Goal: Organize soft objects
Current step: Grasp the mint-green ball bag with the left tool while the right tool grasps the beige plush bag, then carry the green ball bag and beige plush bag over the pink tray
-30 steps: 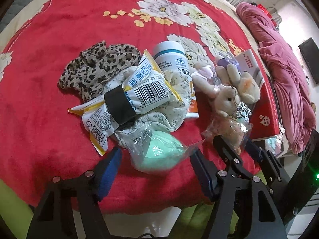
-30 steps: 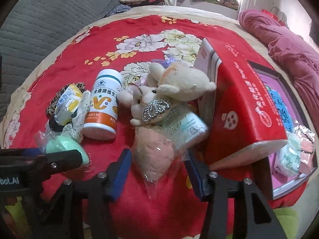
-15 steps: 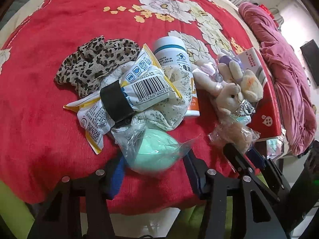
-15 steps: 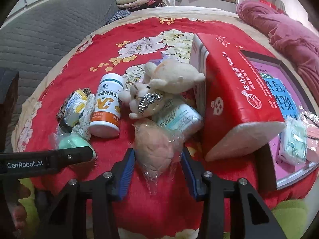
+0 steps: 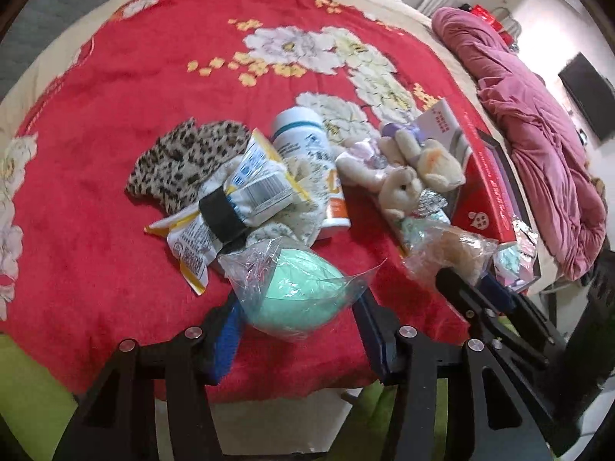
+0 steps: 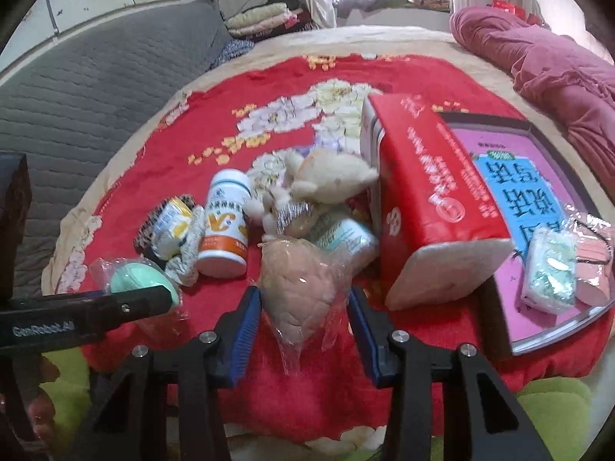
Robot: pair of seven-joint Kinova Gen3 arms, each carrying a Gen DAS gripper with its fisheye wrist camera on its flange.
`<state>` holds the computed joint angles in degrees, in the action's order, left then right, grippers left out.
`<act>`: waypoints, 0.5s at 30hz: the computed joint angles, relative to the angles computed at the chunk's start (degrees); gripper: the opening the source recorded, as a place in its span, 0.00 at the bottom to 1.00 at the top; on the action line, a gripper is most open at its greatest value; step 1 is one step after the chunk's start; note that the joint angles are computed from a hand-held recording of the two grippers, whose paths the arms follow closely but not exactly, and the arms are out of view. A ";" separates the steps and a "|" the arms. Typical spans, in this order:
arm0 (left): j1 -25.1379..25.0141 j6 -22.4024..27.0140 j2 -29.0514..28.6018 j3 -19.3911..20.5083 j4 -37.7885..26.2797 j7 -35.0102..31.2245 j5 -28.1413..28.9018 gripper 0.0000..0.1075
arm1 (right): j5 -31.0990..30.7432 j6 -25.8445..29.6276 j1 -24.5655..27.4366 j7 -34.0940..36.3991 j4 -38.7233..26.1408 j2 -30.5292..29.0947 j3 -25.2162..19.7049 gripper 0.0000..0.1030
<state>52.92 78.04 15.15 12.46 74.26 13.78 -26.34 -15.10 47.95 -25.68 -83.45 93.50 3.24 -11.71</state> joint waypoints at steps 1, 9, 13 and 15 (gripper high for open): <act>0.01 -0.14 -0.10 0.02 -0.02 -0.03 -0.01 0.52 | -0.21 -0.17 0.12 0.38 0.09 -0.36 0.05 0.45; 1.60 1.97 0.57 0.01 -2.79 -0.38 -1.88 0.52 | -3.35 0.02 1.78 2.35 0.20 -2.69 1.08 0.44; 2.78 3.97 1.38 -0.29 -5.92 -1.78 -3.52 0.52 | -5.65 1.36 3.25 3.44 -0.98 -4.43 2.38 0.44; 3.48 5.05 2.14 -0.54 -8.28 -3.19 -4.70 0.52 | -6.42 1.94 3.89 3.74 -1.59 -5.16 2.90 0.44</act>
<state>56.40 83.08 17.29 11.93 65.98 10.59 -31.03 -21.52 49.89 -21.79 -79.72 91.91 -1.93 -8.81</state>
